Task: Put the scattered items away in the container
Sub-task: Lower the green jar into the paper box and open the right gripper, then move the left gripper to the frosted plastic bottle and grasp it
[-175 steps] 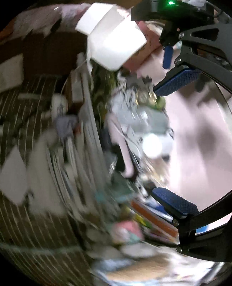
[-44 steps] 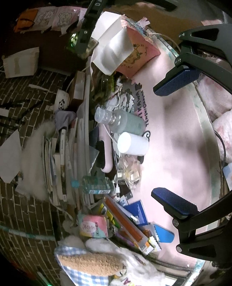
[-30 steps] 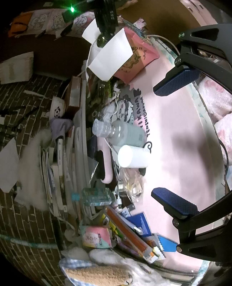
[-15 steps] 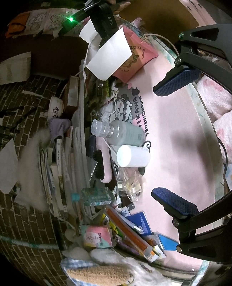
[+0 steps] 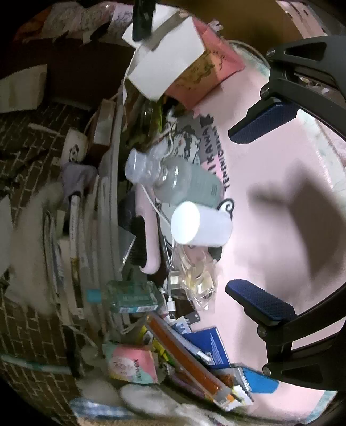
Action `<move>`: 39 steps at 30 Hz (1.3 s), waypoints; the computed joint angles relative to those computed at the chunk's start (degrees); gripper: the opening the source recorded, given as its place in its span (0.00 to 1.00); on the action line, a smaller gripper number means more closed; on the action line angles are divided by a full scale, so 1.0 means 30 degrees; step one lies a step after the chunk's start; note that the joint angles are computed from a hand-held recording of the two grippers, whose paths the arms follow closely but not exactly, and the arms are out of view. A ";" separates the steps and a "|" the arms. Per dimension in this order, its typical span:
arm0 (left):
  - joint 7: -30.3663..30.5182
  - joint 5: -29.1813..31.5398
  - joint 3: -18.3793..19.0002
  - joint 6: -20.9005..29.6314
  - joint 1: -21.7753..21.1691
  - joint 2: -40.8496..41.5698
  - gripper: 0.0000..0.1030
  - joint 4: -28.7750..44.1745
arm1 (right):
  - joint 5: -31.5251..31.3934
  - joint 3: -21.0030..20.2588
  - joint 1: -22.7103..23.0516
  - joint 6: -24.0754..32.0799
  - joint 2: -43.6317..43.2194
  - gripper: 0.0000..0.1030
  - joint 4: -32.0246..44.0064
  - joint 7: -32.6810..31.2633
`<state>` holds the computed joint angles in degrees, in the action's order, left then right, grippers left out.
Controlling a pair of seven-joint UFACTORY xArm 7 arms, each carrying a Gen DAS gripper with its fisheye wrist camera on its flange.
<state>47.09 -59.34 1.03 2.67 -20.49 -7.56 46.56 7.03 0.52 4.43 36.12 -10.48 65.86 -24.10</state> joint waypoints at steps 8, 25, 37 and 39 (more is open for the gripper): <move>0.5279 -0.5840 -0.0250 0.1574 0.0543 0.0859 0.96 0.1991 | 0.7169 -0.0407 0.2593 -0.1416 -0.0971 0.83 -0.1691 -0.4268; 0.2619 -0.1180 -0.2559 0.1967 0.2505 0.2995 0.41 0.4704 | 0.4149 0.0567 0.5267 -0.7123 -0.2173 0.83 -0.7309 -0.4681; 0.3493 -0.1228 -0.2823 0.1599 0.2537 0.2560 0.25 0.4525 | 0.5717 -0.0434 0.6789 -0.6649 -0.2327 0.83 -0.7940 -0.5608; 0.2890 -0.0332 -0.2723 0.1831 0.2464 0.2452 0.22 0.4490 | 0.6043 -0.0392 0.6800 -0.6749 -0.2239 0.83 -0.8130 -0.5730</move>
<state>55.76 -60.34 -7.14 8.17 -13.10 -0.20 60.03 25.16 -0.66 24.83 15.88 -17.20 41.47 -41.29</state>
